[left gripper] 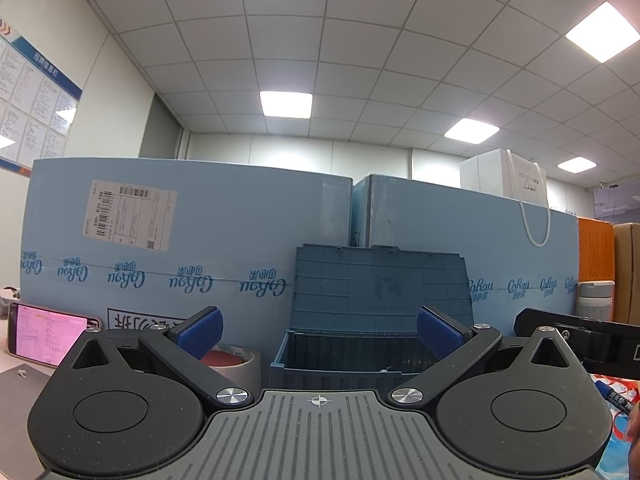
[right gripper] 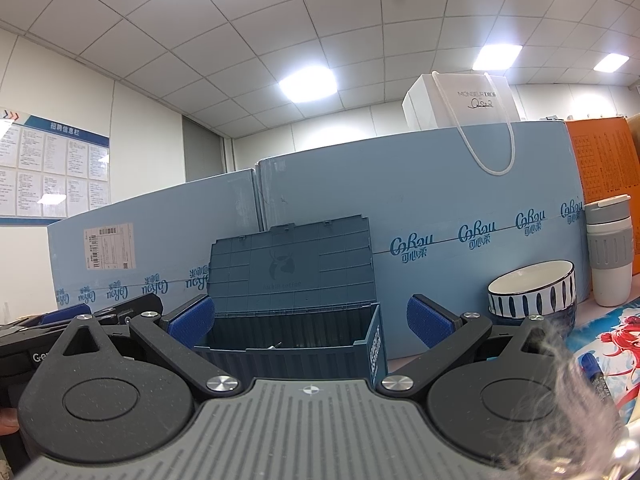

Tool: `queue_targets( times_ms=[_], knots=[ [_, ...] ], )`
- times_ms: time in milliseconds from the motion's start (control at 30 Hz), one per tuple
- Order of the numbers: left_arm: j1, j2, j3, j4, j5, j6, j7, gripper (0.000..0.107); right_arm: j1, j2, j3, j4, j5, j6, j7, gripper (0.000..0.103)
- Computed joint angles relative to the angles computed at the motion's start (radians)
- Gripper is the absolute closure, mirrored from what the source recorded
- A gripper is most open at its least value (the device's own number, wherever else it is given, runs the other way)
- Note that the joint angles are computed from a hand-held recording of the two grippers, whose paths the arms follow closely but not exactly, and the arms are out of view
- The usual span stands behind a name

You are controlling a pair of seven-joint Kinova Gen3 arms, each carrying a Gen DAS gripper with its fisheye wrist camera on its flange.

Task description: Organize rigid objects

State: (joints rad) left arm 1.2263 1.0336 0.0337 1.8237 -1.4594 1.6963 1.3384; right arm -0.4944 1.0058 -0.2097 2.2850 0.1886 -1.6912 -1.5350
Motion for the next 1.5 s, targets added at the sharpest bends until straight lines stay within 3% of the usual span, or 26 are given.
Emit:
queue_targets(
  times_ms=[1067, 1500],
  knots=[
    [-0.004, -0.003, 0.004, 0.007, -0.006, -0.004, 0.015, 0.004, -0.004, -0.004, 0.004, 0.008, -0.003, -0.006, 0.01, 0.0],
    [-0.01, -0.01, 0.005, 0.007, -0.002, -0.017, 0.01, 0.004, 0.016, -0.019, -0.001, -0.013, 0.027, 0.07, -0.017, 0.0]
  ],
)
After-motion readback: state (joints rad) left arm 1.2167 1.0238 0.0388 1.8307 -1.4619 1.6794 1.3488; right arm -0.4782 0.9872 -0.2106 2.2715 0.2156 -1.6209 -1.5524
